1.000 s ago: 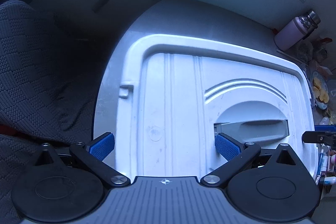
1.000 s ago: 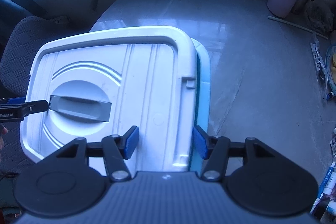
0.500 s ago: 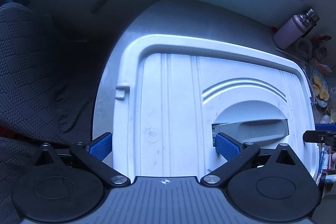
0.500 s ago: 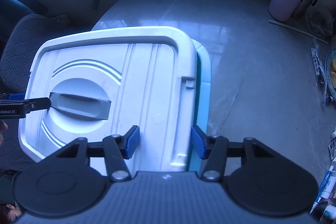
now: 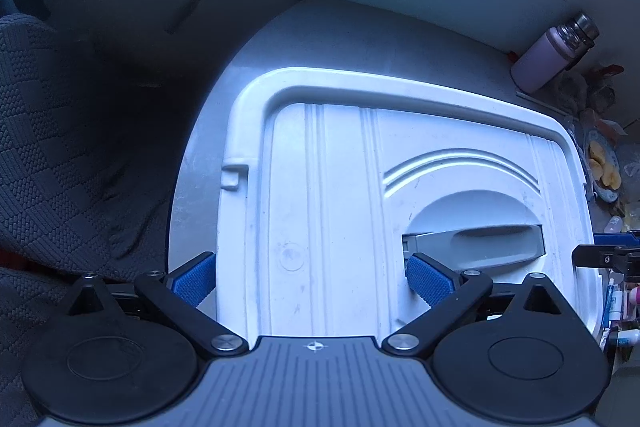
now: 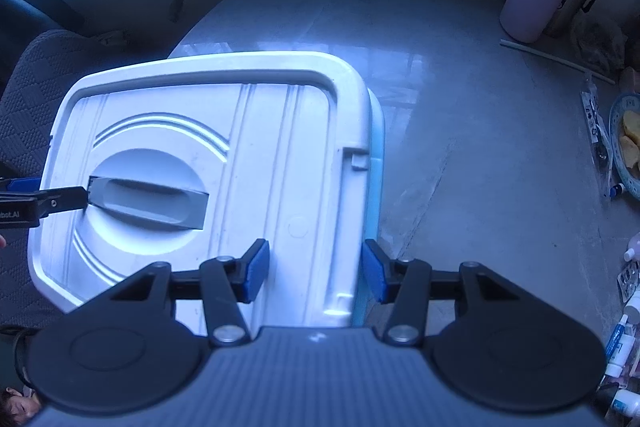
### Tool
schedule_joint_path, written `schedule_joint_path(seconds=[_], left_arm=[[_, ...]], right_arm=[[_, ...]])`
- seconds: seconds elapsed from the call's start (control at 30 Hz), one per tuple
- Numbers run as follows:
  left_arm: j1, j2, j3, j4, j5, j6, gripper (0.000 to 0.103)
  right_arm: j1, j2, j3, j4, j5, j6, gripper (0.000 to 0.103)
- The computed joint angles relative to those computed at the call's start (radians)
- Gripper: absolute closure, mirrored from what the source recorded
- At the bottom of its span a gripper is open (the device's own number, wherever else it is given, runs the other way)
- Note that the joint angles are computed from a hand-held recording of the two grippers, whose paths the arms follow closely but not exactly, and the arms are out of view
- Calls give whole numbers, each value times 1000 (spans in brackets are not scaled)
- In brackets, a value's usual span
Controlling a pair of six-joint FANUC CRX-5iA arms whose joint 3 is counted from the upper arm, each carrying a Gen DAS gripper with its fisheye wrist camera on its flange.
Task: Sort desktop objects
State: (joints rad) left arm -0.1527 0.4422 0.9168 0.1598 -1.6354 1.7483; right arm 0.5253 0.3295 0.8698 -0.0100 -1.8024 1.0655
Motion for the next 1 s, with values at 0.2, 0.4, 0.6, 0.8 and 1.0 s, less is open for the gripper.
schedule_joint_path(seconds=[0.2, 0.4, 0.6, 0.8, 1.0], left_arm=[[-5, 5, 2, 6, 2, -2, 3], [-11, 9, 1, -5, 3, -11, 3], [-4, 15, 7, 4, -4, 0, 2], [-11, 22, 34, -33, -34, 2, 2], [-16, 23, 36, -41, -30, 1, 1]], right_arm=[[0, -15, -24, 10, 12, -9, 52], [-3, -17, -37, -1, 10, -24, 53], [0, -8, -22, -1, -3, -21, 52], [4, -2, -10, 1, -19, -15, 50], [4, -21, -46, 1, 2, -29, 42]])
